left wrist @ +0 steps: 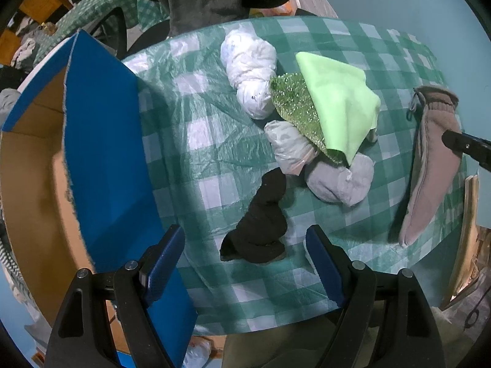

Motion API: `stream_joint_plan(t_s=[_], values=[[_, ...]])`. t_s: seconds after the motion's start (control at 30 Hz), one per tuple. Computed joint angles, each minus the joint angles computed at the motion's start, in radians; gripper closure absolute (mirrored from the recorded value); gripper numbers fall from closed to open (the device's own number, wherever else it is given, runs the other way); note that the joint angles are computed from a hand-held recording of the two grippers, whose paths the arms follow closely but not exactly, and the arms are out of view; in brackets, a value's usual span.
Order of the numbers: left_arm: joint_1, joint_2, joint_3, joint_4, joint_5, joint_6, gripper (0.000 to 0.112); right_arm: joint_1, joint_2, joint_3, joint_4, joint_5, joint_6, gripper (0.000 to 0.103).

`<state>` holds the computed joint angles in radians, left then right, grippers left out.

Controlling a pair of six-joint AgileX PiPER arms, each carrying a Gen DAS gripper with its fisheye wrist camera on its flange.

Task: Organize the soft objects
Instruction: 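Lift the grey mitten with the right gripper while the left gripper grasps the black sock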

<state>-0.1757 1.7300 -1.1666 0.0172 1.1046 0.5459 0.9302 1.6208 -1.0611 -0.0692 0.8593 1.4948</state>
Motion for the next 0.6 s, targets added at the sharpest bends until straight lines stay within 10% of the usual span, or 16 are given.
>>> stream_joint_plan(t_s=[0.3, 0.6], values=[[0.022, 0.062, -0.058, -0.021, 0.043, -0.019, 0.030, 0.020, 0.046, -0.050, -0.018, 0.006, 0.090, 0.027], [0.008, 0.110, -0.055, -0.019, 0.022, -0.056, 0.030, 0.025, 0.129, -0.093, 0.029, -0.004, 0.081, 0.026]])
